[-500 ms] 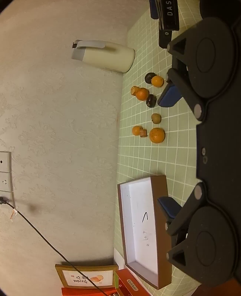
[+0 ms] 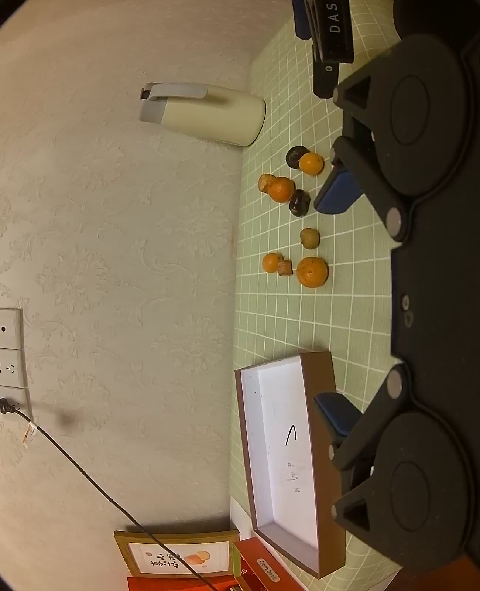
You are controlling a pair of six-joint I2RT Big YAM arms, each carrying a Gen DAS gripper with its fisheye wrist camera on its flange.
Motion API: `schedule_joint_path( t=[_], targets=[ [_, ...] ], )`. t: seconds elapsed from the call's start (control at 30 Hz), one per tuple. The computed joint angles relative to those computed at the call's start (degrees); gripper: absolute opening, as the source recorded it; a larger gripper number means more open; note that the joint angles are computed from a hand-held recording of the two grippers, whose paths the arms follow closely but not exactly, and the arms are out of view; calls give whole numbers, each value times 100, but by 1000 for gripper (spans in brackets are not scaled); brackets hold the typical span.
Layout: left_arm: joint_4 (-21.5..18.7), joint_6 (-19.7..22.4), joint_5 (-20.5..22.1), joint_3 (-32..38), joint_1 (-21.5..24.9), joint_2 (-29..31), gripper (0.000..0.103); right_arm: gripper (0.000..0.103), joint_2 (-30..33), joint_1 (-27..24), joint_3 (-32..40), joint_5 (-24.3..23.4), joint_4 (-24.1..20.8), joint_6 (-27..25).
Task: Organize fruits
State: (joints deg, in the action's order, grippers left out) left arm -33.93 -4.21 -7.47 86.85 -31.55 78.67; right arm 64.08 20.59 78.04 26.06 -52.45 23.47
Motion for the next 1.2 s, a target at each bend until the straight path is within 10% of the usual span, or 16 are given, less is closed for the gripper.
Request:
schedule_joint_path(
  t=[1.2],
  targets=[
    [90,-59,-52,-56,6,-41,97,103,7,-27,-1,-4,-2,-36]
  ],
)
